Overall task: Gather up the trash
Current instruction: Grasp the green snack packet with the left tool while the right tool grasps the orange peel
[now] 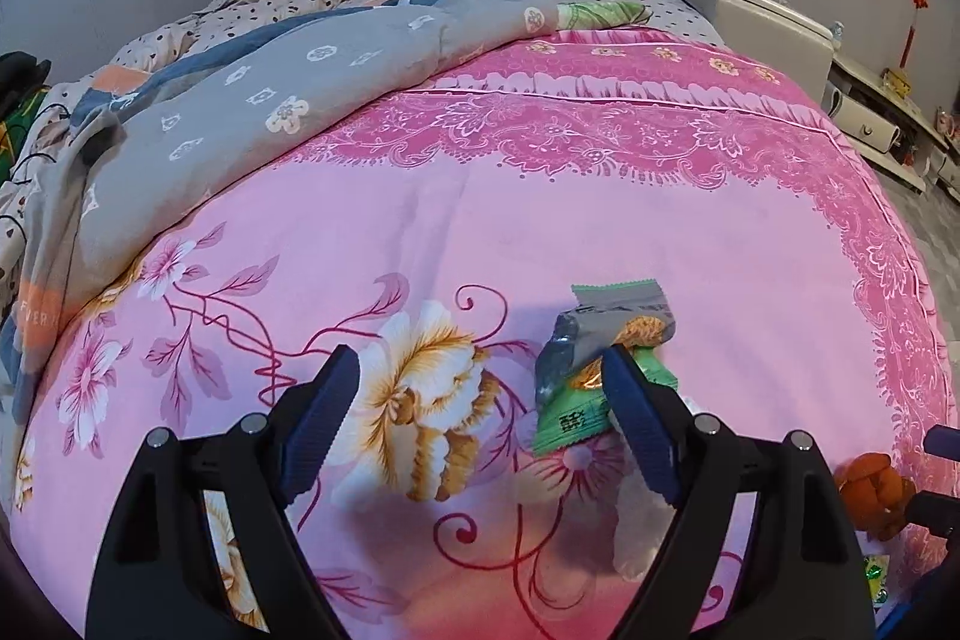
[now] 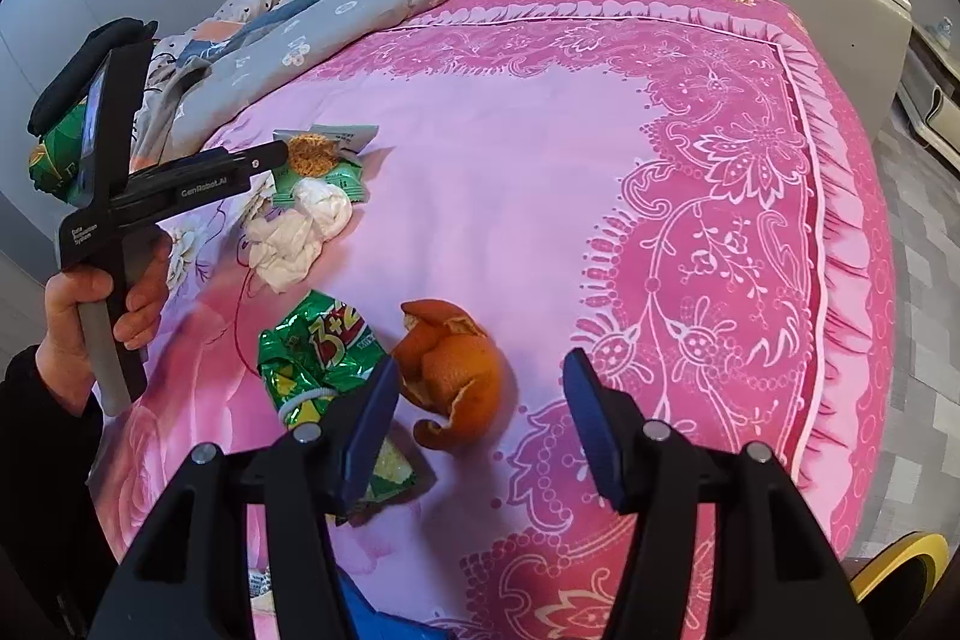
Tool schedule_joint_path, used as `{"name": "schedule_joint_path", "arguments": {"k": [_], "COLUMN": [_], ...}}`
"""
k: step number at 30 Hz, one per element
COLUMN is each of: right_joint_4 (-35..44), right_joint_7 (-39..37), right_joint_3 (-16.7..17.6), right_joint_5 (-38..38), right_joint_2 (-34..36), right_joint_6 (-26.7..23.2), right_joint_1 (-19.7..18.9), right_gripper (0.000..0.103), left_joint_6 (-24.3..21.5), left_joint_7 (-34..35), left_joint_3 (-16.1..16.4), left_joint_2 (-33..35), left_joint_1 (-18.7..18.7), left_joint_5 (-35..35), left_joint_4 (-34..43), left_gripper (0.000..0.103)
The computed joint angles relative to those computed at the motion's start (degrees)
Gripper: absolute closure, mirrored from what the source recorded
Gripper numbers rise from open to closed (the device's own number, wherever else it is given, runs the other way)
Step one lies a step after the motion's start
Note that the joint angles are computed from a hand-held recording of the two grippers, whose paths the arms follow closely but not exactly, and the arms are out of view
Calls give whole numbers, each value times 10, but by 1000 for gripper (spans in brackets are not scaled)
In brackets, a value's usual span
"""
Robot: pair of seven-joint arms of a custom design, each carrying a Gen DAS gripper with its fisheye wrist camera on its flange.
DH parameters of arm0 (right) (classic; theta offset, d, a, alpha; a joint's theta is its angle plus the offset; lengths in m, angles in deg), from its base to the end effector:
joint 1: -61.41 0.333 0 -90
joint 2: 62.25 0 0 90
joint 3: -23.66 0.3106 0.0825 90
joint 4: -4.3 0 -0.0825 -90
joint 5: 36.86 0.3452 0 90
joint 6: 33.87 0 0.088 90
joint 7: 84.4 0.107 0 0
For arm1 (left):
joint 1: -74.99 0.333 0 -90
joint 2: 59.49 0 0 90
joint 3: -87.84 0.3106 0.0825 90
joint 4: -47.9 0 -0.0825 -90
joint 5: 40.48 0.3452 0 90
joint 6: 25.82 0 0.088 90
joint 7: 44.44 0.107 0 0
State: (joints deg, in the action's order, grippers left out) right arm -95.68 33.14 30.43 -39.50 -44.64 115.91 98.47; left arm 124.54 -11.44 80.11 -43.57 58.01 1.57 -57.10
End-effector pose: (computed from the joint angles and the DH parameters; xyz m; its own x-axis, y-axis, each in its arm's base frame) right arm 0.4727 0.4432 0.4749 0.3474 -0.9058 -0.2426 -0.8560 -0.2007 -0.4765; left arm 0.5679 -0.2704 0.4493 0.0370 -0.9989 -0.0277 -0.7724 -0.0110 -0.6350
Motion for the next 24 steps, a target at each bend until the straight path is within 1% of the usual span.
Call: {"name": "schedule_joint_path", "arguments": {"k": [2, 4, 7, 11, 12, 15, 17, 18, 20, 22, 24], "right_joint_4": [5, 10, 17, 28, 31, 36, 39, 40, 42, 46, 52], "right_joint_7": [-20, -33, -47, -49, -51, -50, -56, -58, -67, -74, -75], "right_joint_3": [9, 12, 14, 7, 7, 0, 2, 4, 8, 10, 7], "right_joint_5": [22, 33, 45, 45, 46, 30, 29, 33, 41, 47, 43], "right_joint_2": [7, 11, 20, 32, 35, 40, 43, 45, 50, 54, 59], "right_joint_6": [3, 4, 3, 1, 1, 2, -1, 0, 1, -1, -8], "right_joint_1": [-9, -11, -11, -4, -3, 8, 10, 8, 7, 7, 12], "right_gripper": [49, 49, 49, 49, 49, 49, 49, 49, 54, 63, 68], "left_joint_6": [18, 22, 1, -12, -16, -20, -20, -17, -11, -4, 5], "left_joint_7": [13, 30, 52, 85, 92, 126, 140, 150, 145, 136, 131], "left_joint_3": [-2, -2, 0, 1, 2, -4, -5, -7, 3, 11, 11], "left_joint_2": [7, 19, 46, 86, 96, 121, 134, 139, 144, 145, 143], "left_joint_1": [2, -2, -12, -19, -22, -19, -20, -18, -26, -32, -29], "left_joint_5": [2, 5, 1, -23, -28, -66, -83, -95, -96, -96, -104], "left_joint_4": [4, 15, 48, 95, 108, 138, 150, 154, 157, 158, 152], "left_gripper": [24, 24, 24, 24, 27, 41, 46, 54, 57, 69, 75]}}
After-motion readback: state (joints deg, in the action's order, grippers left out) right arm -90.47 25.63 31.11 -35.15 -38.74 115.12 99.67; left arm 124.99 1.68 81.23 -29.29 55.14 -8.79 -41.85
